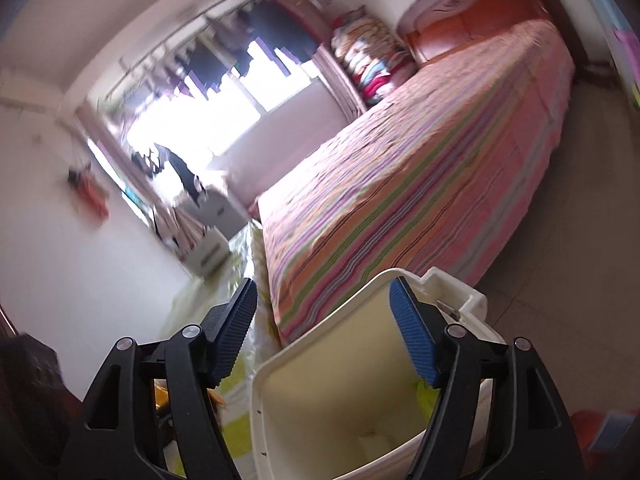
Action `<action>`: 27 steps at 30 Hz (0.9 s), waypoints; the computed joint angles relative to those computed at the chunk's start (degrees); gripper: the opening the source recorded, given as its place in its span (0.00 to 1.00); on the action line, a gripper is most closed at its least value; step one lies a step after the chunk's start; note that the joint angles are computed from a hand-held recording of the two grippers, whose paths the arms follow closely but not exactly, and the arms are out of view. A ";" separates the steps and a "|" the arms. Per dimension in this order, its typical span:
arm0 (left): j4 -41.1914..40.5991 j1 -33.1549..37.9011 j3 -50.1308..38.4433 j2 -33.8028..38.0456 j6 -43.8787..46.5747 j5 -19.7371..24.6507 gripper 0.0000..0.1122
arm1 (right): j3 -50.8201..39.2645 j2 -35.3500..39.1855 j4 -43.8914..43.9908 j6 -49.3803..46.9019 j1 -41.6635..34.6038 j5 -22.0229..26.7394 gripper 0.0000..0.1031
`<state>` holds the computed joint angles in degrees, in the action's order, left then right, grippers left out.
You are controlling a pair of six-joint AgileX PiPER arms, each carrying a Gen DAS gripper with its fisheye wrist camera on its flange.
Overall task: Collect trash
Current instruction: 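Open both tools to drop the wrapper and bag into the cream bin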
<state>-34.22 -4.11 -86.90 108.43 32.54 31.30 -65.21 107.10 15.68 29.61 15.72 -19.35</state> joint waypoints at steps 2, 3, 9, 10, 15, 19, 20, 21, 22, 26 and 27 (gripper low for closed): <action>0.66 -0.80 -0.96 0.75 -0.58 0.46 0.27 | 1.13 -0.43 1.65 -0.50 0.12 -1.96 0.66; 1.24 -1.22 -1.47 1.12 -0.98 0.64 0.27 | 1.57 -0.62 2.80 -1.43 0.31 -2.74 0.66; 5.59 -4.07 -4.04 3.24 -4.90 0.73 0.29 | 1.67 -0.63 5.32 -3.99 0.88 -4.32 0.67; 6.57 -4.53 -4.53 3.64 -5.74 0.76 0.29 | 1.72 -0.55 4.36 -2.81 0.62 -4.41 0.67; 10.12 -5.78 -5.70 4.75 -8.29 0.83 0.34 | 3.68 -0.94 1.56 0.76 -0.12 -5.99 0.67; 13.54 -6.40 -5.59 4.69 -10.61 0.57 0.56 | 3.61 -1.08 2.06 -0.12 0.12 -5.84 0.67; 13.37 -6.41 -5.05 4.36 -10.12 0.12 0.58 | 3.54 -1.17 1.86 -0.08 0.02 -5.69 0.68; 13.46 -6.41 -4.43 3.93 -9.86 -0.45 0.59 | 3.48 -1.19 1.79 -0.15 -0.06 -5.54 0.68; 14.27 -6.45 -3.99 3.55 -10.26 -0.88 0.61 | 3.33 -1.14 1.81 -0.24 -0.04 -5.34 0.68; 11.93 -5.15 -0.80 0.78 -6.47 -2.46 0.61 | 2.89 -0.81 1.00 0.98 -0.22 -4.84 0.69; 9.36 -4.36 1.12 -0.56 -3.31 -3.66 0.61 | 3.17 -0.86 0.38 1.58 -0.39 -4.99 0.69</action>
<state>-24.86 -8.48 -85.78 107.87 29.23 27.64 -62.05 106.24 16.05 31.20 15.33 -24.34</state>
